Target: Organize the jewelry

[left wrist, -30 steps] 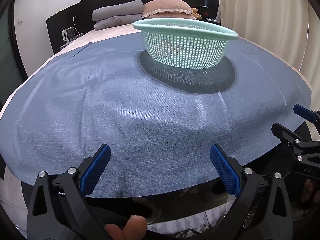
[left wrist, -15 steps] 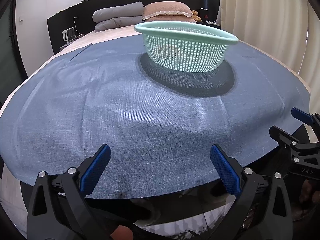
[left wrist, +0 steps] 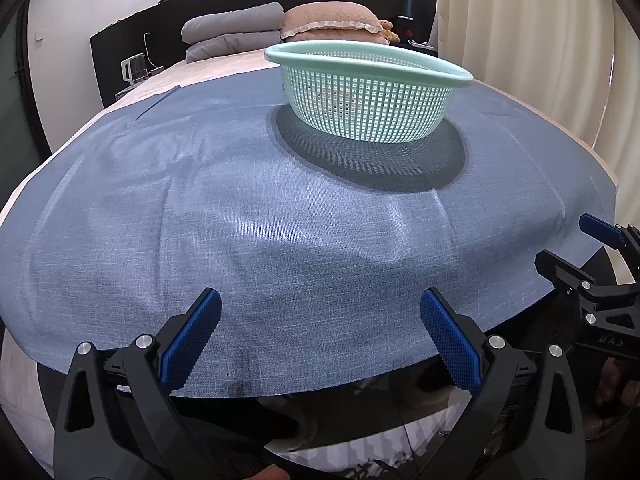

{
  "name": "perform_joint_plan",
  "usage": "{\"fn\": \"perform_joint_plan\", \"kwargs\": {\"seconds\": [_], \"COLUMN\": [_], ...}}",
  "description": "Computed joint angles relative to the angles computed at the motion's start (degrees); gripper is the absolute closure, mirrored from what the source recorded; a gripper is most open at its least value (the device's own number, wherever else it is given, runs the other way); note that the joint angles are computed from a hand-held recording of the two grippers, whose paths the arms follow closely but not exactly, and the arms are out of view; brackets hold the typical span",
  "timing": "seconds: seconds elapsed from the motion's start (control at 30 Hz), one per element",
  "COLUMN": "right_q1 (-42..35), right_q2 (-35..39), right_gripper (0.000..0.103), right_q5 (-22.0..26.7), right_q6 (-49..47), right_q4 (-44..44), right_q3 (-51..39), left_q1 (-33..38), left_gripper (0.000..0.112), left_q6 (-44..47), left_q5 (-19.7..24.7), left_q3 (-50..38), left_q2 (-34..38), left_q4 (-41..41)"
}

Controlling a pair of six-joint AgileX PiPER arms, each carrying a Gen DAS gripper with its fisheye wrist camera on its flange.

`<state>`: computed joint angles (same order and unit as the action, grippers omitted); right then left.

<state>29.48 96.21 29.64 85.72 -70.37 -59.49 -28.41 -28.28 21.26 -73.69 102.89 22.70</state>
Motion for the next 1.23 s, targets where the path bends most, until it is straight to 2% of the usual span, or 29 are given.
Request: {"fn": "perform_joint_plan", "kwargs": {"seconds": [0.33, 0.4, 1.23], "right_q1": [0.03, 0.03, 0.07], "right_q2": [0.01, 0.01, -0.05], "right_gripper": [0.008, 0.008, 0.008], "right_q5": [0.03, 0.03, 0.06], "right_q6": [-0.14, -0.14, -0.5], "right_q4": [0.12, 0.12, 0.56], "right_q3": [-0.06, -0.06, -0.16], "left_q1": [-0.66, -0.34, -0.4], "left_gripper": [0.015, 0.015, 0.015], "left_q6": [-6.44, -4.32, -3.7], "left_q5": [0.72, 0.08, -0.13], "left_q3": [0.24, 0.44, 0.87], "left_q2": [-0.12, -0.24, -0.56], "left_q4": [5.94, 3.84, 3.45]}}
